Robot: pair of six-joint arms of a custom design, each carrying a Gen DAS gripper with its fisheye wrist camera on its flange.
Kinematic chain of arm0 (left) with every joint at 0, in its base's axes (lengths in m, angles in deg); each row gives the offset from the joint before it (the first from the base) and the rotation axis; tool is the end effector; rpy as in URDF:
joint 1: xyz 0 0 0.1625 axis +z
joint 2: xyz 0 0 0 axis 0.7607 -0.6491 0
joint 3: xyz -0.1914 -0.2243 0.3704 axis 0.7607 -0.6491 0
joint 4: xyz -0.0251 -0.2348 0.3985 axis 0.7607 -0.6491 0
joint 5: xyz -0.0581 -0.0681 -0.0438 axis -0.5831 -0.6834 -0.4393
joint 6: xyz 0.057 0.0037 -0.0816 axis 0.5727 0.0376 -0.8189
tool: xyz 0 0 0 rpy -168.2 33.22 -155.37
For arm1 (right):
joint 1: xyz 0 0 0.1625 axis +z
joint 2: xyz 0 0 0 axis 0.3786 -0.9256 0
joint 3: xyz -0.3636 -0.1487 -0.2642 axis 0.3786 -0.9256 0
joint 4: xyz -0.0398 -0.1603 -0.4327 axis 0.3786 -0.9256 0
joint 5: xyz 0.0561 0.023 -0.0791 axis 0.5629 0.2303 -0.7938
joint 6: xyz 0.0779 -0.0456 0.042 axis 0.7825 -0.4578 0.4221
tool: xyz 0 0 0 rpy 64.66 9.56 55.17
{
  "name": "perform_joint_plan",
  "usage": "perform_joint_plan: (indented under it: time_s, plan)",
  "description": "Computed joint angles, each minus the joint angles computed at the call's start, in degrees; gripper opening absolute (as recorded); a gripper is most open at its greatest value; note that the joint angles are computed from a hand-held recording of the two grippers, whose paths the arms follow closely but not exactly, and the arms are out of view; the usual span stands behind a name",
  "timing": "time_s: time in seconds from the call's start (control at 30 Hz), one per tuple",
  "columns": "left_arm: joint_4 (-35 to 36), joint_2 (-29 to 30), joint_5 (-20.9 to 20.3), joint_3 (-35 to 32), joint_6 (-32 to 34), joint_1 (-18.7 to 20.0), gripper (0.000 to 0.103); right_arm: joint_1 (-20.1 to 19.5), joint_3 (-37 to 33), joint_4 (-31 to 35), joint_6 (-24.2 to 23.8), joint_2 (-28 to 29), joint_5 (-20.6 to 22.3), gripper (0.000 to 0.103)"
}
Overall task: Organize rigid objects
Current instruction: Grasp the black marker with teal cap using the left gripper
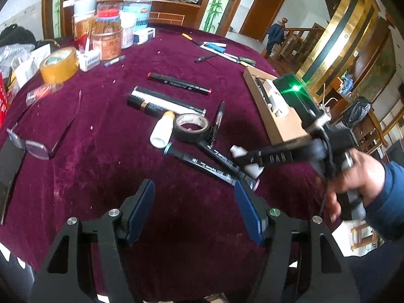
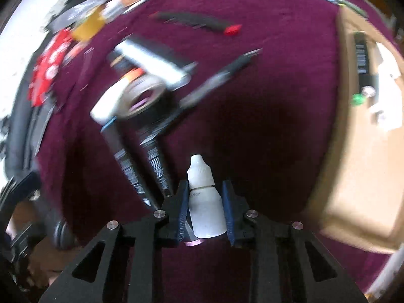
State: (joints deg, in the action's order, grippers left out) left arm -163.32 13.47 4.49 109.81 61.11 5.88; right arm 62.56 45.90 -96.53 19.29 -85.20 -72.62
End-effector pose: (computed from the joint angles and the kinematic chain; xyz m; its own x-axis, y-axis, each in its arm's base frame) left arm -0.2579 -0.6932 0.0118 -0.8422 0.3138 -0.4384 0.4632 0.8373 -0.2904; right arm 0.0198 -0.7622 0.1852 -0.8616 -0.2025 0.4655 -0.2207 0.9752 0.0157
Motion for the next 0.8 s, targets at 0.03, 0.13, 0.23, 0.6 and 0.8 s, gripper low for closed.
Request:
perform_joint_plan:
  time_s: [0.03,0.13,0.23,0.6,0.8]
  plan:
    - [0.3,-0.2,-0.2,0.3,-0.6,0.2,0.065,0.2,1.0,0.2,-0.4,-0.5,1.4,0.023]
    - [1.9,-0.7,-1.5,0.5,-3.6,1.2,0.065,0.3,3.1,-2.6,-1.9,-1.8,2.5,0.023]
    - [3.5,-0.6,-3.3,0.0,-7.0,2.2,0.065,0.4,4.7,-6.8,-4.7,-2.7,-1.0,0.023]
    - [11.4,4.2,-1.0,-7.2,-11.2,1.8,0.053,-1.4,10.4,-13.9,-10.9,-6.2,-4.1,0.023]
    - [18.5,7.5,2.5,-12.1,-12.4,1.7,0.024,-1.7,11.0,-14.9,-13.8,-6.5,-3.8,0.023]
